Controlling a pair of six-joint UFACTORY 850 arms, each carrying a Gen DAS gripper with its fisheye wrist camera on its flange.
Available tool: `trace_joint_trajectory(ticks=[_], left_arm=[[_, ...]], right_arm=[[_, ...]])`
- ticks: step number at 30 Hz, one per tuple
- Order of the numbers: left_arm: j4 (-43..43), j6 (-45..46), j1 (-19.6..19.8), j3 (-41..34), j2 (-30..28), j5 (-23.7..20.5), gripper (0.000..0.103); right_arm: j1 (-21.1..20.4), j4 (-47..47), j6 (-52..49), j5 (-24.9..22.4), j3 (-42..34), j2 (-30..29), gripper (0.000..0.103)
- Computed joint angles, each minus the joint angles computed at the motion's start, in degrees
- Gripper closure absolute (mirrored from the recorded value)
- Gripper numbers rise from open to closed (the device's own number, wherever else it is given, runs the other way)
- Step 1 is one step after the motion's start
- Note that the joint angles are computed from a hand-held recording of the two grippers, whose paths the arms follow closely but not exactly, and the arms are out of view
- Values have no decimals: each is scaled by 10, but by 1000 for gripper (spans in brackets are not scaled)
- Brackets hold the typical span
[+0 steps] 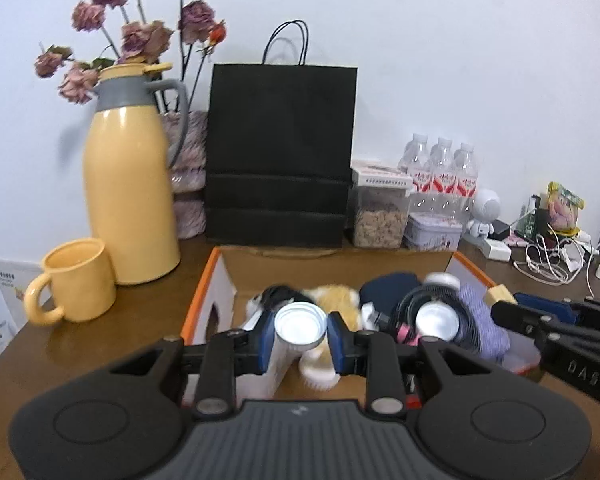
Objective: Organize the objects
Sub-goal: 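Lower the cap and yellow block into the box and open both tools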
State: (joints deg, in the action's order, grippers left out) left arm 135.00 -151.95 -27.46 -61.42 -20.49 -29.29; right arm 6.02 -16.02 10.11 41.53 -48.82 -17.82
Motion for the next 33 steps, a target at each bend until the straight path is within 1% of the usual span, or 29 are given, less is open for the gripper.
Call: trace_joint_trajectory(ticks=[6, 10, 14, 19, 20, 21, 22, 23, 24, 25, 26, 27, 29, 33], left_arm=[[-3, 9, 1, -56, -43, -3, 76], [4, 5, 9, -80, -67, 1, 76], [12, 4, 18, -89, -78, 15, 76], [-4, 19, 21, -91, -82, 22, 76], [-12, 26, 19, -91, -81, 20, 76], [-22, 36, 18, -91, -82, 16, 72], [-32, 46, 17, -92, -83, 14, 58], [-38, 51, 16, -93, -83, 12, 48], [-43, 54, 15, -93, -84, 8, 26], [-50, 59, 13, -93, -84, 2, 10], [-54, 62, 11, -92, -85, -6, 6], [-56, 64, 10, -91, -84, -11, 6], [-57, 67, 9, -91, -84, -12, 6], [-61, 72, 7, -90, -83, -14, 5]], right_arm=[[-6, 12, -19, 3, -36, -32, 81], [-15, 4, -4, -1, -52, -50, 81], [-17, 9, 0, -7, -60, -60, 81], [-15, 14, -5, -16, -62, -64, 81], [-15, 12, -5, -18, -62, -64, 79], [-14, 15, -7, -17, -61, -64, 71], [-13, 20, -12, -17, -59, -63, 63], [-13, 23, -17, -17, -58, -62, 44], [-12, 29, -23, -14, -55, -60, 26], [-10, 37, -34, -9, -52, -58, 19], [-8, 42, -42, -3, -49, -56, 7], [-7, 44, -47, 2, -46, -54, 0], [-5, 44, -54, 11, -41, -51, 0], [-3, 34, -52, 7, -38, -48, 0]])
